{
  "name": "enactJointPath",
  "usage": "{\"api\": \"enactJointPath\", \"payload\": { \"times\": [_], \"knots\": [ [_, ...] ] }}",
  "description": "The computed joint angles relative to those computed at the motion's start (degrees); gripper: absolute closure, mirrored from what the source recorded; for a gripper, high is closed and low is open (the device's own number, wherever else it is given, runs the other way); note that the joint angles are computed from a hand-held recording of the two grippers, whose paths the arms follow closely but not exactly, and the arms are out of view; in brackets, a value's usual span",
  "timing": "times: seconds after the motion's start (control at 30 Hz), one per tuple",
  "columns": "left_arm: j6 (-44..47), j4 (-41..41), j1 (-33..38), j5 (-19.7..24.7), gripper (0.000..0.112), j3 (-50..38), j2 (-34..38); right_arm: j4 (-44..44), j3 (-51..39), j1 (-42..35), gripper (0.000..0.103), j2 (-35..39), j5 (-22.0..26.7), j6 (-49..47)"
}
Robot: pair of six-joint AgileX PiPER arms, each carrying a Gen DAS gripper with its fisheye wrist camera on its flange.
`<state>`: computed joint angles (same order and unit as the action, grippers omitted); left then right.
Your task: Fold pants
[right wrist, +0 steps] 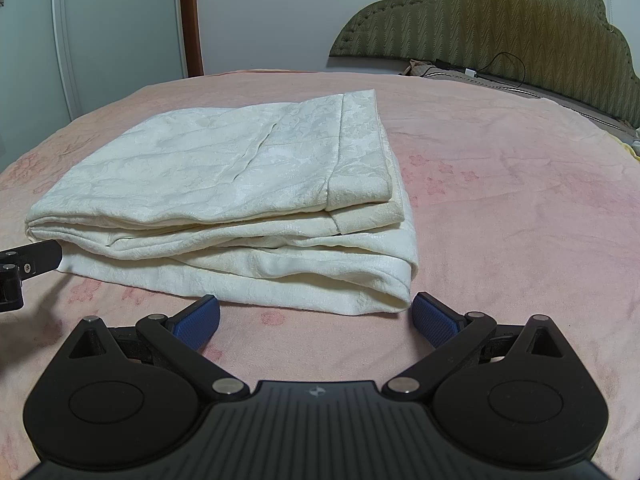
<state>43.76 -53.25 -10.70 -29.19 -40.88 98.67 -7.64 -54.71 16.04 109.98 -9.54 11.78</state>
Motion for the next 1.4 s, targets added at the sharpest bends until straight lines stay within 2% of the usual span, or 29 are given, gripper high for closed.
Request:
{"api": "enactJointPath", "payload": {
  "times": [1.4],
  "knots": [
    [-4.1, 3.7, 1.4, 0.8, 0.01, 1.0, -1.9, -0.1, -0.1, 0.0, 0.0, 0.0, 0.0, 0.1]
  ]
}}
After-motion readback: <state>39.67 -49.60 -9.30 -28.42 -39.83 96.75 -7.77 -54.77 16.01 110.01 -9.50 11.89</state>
